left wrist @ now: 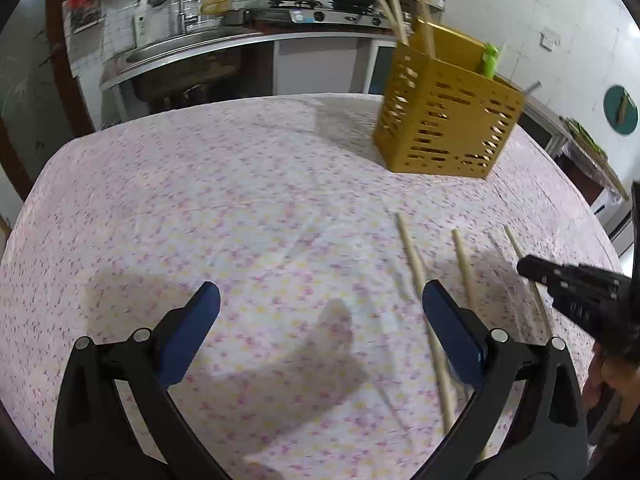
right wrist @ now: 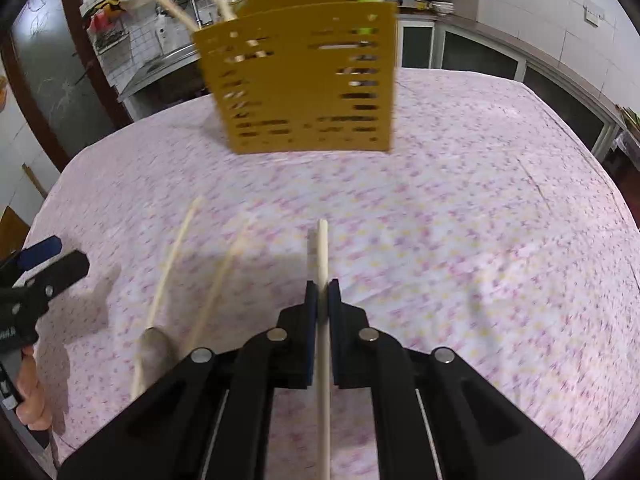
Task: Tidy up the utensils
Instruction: 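Close the right tool on a chopstick while the left tool closes on another chopstick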
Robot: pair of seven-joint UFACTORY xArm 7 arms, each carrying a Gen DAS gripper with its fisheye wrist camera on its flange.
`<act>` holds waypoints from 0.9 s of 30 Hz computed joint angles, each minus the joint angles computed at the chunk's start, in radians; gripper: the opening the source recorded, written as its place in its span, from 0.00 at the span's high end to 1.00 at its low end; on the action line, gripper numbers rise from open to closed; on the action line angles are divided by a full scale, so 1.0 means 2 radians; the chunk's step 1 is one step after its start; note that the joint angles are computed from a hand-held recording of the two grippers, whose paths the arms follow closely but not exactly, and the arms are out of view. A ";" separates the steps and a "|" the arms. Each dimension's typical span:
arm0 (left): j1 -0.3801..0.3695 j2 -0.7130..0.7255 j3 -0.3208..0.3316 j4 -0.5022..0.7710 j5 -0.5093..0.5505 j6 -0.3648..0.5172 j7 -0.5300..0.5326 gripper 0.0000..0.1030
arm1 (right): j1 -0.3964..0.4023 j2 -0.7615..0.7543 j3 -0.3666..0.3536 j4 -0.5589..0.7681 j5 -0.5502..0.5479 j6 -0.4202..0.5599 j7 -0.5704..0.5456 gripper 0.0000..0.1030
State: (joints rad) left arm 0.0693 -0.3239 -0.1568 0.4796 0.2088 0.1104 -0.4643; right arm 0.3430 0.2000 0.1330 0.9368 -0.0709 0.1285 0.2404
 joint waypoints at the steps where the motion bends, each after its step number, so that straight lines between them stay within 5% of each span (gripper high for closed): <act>1: 0.002 0.006 -0.008 0.007 0.003 0.005 -0.005 0.06 | -0.011 0.002 0.008 0.001 0.012 -0.001 -0.014 0.94; 8: -0.027 0.055 -0.010 0.052 0.011 0.033 -0.035 0.45 | -0.075 0.014 0.052 0.001 0.105 -0.009 -0.112 0.94; 11: -0.044 0.071 -0.008 0.067 0.017 0.041 -0.045 0.46 | -0.090 0.015 0.065 -0.002 0.137 -0.014 -0.141 0.94; 16: -0.066 0.104 -0.004 0.102 0.045 0.086 -0.063 0.74 | -0.091 0.019 0.068 0.000 0.161 -0.015 -0.167 0.94; 27: -0.105 0.153 0.028 0.166 0.023 0.151 -0.043 0.76 | -0.064 0.017 0.038 0.017 0.145 0.024 -0.163 0.94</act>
State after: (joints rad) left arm -0.1412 -0.0180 -0.1014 0.8125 0.2542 0.4119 -0.5501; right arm 0.2147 0.2350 0.2089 0.9710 0.2183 0.1761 -0.0850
